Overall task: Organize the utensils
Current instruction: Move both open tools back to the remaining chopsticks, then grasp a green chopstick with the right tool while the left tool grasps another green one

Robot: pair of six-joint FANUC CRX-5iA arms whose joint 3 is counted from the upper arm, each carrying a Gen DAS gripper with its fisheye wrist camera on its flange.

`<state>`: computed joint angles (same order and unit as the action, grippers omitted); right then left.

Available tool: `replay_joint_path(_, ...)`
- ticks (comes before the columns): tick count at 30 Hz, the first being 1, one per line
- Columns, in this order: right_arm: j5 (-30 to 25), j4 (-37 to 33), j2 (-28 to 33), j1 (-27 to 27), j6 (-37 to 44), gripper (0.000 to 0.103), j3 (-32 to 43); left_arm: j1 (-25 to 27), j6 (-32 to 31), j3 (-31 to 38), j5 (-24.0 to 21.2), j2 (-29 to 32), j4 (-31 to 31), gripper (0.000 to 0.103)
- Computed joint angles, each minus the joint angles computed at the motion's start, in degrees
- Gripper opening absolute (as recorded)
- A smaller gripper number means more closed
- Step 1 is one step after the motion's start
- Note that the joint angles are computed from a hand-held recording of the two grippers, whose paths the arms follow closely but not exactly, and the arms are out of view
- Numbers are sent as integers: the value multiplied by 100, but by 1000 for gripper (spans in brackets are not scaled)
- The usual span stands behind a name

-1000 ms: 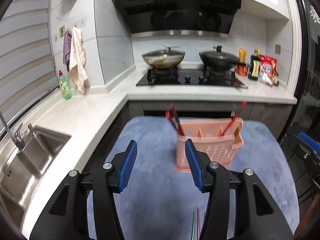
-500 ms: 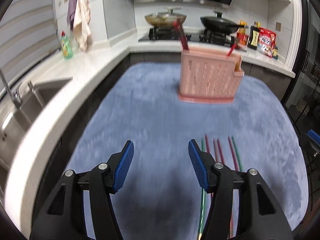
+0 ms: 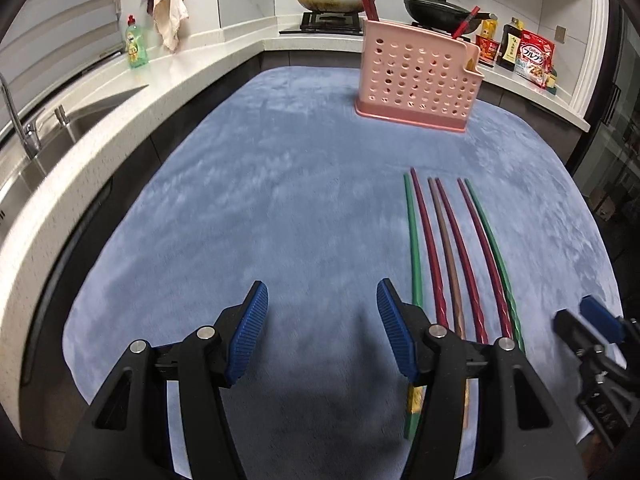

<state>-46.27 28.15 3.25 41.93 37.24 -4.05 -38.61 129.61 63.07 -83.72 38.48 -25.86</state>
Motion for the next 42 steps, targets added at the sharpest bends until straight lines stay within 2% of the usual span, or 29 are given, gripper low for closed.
replay_joint_path(10,-11,-190,45,78,95,49,-102,-63,95,-243,13,-70,21,55)
replay_joint_path(17,-57,-317,87,78,126,40,-105,-67,146,-373,64,-123,68,57)
replay_joint_path(26,-12,-184,83,119,76,38,-233,-80,135,-468,146,-164,129,58)
replay_joint_path(33,-1,-27,29,82,-33,18,-354,-96,114,-603,238,-233,210,59)
replay_joint_path(36,-5,17,8,57,-139,9,-396,-108,73,-688,312,-277,269,64)
replay_joint_path(42,32,48,-14,50,-202,8,-441,-144,-7,-877,486,-363,411,65)
